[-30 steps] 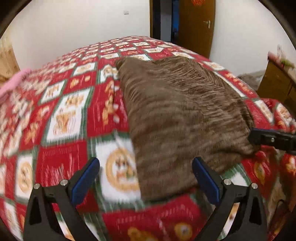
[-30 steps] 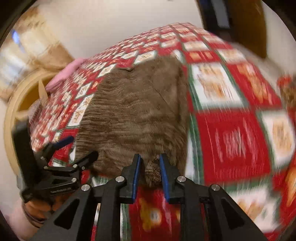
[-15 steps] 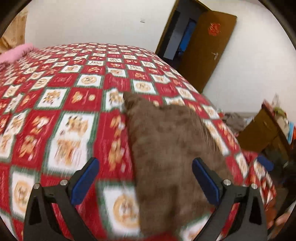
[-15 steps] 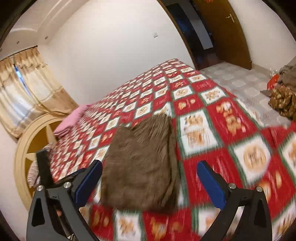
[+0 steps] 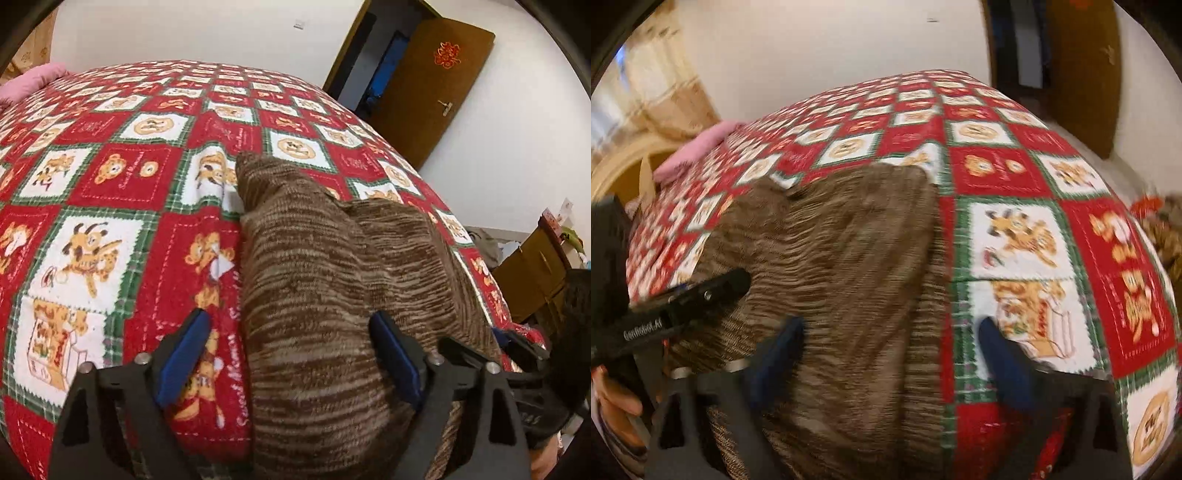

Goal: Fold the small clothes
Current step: 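Grasp the folded sweater's edge with the right gripper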

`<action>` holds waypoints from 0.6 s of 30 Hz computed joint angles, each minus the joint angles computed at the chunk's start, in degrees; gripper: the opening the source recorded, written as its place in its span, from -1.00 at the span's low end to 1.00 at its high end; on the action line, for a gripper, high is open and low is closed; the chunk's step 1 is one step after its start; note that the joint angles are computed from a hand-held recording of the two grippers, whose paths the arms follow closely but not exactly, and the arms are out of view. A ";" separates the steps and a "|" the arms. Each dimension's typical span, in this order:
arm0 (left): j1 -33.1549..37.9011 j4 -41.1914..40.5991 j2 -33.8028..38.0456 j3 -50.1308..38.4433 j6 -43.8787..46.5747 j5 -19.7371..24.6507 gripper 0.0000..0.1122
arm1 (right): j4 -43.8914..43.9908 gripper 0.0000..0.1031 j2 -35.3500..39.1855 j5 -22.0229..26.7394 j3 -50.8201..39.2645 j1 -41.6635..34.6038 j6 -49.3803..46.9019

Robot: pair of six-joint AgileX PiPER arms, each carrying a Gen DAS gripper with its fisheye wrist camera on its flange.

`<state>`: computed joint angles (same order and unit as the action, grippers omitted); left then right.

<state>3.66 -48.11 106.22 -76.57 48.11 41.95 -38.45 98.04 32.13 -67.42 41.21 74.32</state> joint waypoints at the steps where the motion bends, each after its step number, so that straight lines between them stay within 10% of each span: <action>1: 0.46 -1.25 -0.82 1.39 2.07 -0.22 0.39 | 1.36 -0.14 -0.35 -2.73 0.49 -0.09 -1.81; 4: 0.89 -3.67 -1.85 3.50 7.44 0.96 0.37 | -1.35 -0.14 0.87 -1.50 -0.46 1.57 0.88; 9: -1.67 1.80 -0.04 -0.43 2.86 2.03 0.20 | 5.49 -0.09 -1.21 -12.63 4.93 -3.92 0.76; 12: 0.45 2.52 -0.50 -2.27 2.92 9.45 -0.35 | 12.27 -0.39 -2.04 -10.27 3.67 -2.61 -2.89; 18: 7.46 7.18 -6.57 0.55 0.24 25.14 -0.38 | 19.76 -0.43 -9.79 -13.19 7.88 4.87 -0.81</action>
